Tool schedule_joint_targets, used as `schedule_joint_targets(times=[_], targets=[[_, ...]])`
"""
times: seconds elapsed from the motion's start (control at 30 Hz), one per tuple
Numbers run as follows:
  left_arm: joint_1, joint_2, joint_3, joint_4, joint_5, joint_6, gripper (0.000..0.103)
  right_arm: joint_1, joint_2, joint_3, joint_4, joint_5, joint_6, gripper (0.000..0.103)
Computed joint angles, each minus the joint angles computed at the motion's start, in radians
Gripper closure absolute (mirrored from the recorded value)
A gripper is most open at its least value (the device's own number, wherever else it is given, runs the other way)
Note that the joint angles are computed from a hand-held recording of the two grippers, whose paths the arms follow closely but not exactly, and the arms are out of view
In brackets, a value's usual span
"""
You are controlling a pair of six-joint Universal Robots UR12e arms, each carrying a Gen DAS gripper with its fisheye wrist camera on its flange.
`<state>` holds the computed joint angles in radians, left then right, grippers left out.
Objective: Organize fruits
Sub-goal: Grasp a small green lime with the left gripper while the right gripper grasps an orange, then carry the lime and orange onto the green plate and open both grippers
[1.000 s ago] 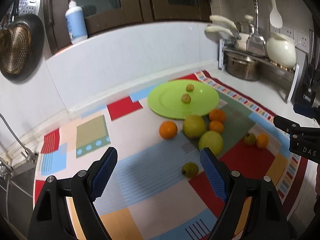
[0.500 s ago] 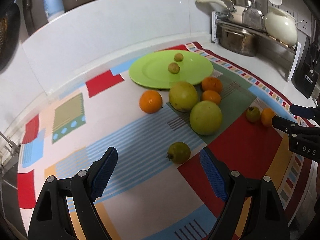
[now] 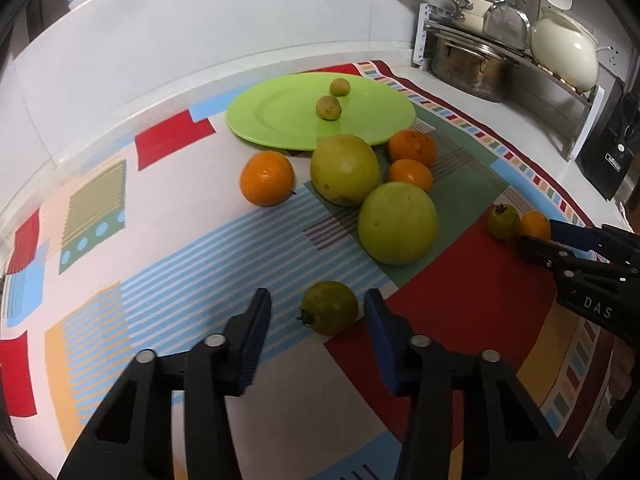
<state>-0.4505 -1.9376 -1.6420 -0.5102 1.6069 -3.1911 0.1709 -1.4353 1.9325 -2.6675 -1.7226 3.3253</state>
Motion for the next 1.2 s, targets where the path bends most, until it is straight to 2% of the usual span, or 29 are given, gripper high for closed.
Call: schedule_joint_targets(times=[0.13,0.63,1.2], targets=[[0.005,-0.001,0.001,-0.009,-0.033,-0.009,0.074,-0.007,0.003,0.002,-0.007,0.031,-0.009,0.065],[0.002,0.014,-0.006,0.034,-0.045,0.003,0.074,0.001,-0.016,0.017,-0.07,0.023,-0.022,0.065],[0.011,0.023,0.026,0.113,-0.052,0.022,0.074,0.012,-0.015,-0.028,-0.174,0.067,-0.076,0.065]])
